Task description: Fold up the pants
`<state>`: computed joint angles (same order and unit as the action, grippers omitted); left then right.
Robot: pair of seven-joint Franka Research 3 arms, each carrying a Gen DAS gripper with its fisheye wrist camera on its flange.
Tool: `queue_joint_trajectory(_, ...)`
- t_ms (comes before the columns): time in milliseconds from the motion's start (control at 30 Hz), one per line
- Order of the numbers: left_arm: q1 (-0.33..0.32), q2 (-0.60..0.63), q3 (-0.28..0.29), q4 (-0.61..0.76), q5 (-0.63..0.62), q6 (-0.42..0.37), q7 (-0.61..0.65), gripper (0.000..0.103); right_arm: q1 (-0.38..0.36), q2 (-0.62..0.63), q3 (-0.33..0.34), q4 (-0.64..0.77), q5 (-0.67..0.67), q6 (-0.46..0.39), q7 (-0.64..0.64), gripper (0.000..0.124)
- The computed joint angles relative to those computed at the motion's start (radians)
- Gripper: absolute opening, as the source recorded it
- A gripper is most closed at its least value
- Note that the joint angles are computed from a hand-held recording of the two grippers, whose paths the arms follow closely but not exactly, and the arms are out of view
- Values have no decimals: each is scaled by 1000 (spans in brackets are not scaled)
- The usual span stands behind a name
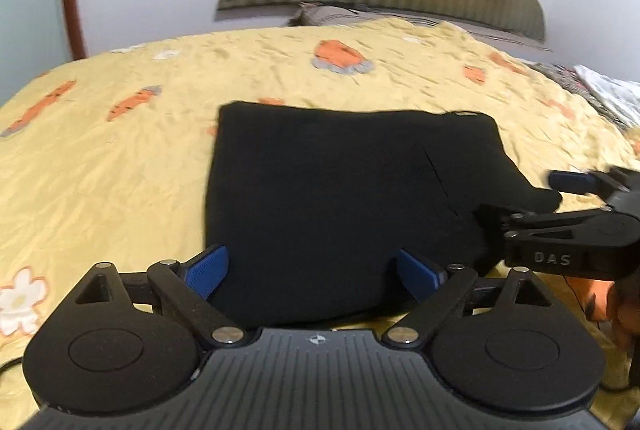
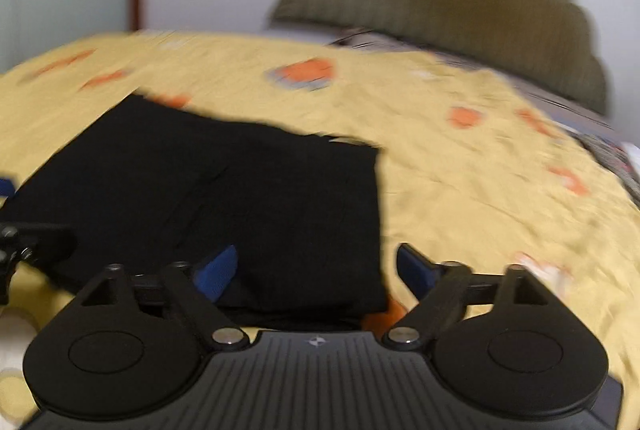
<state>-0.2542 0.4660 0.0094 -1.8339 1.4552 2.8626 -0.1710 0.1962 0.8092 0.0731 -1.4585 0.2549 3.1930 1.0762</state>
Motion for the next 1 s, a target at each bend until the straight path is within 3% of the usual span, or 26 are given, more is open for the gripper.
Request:
queue_joint_trajectory(67, -1, -11, 0, -8, -8, -15, -3, 93, 88, -28, -105, -41, 44, 34, 82, 98)
queue_joint_trajectory(100, 0, -18, -2, -14, -18, -22, -5, 93, 104, -51, -123, -74, 48, 48, 104, 100)
queue_joint_trajectory(133, 4, -24, -5, -21, -33, -23, -6, 93, 93, -70, -106, -100, 50, 68, 100, 100)
queue_joint_trajectory(233, 19, -35, -15, -37, -104, -23, 12, 93, -54, -127, 82, -187, 14, 130, 66, 102)
queue_joint_trajectory(333, 15, -50, -19, -55, -169, -52, 44, 93, -161, -170, 208, -230, 8, 73, 82, 102)
queue_joint_trajectory(500, -13, -80, -23, -79, -183, -146, 56, 93, -216, -239, 260, -252, 89, -111, 58, 102)
queue_joint_trajectory(733, -19, -104, -51, -103, -212, -221, 67, 93, -226, -267, 287, -361, 128, 48, -70, 102)
queue_joint_trajectory(833, -21, -107, -58, -109, -223, -239, 72, 93, -233, -268, 291, -376, 113, 38, -73, 102)
queue_joint_trajectory(1000, -25, -110, -67, -114, -243, -265, 88, 94, -329, -273, 404, -414, 117, 51, -107, 102)
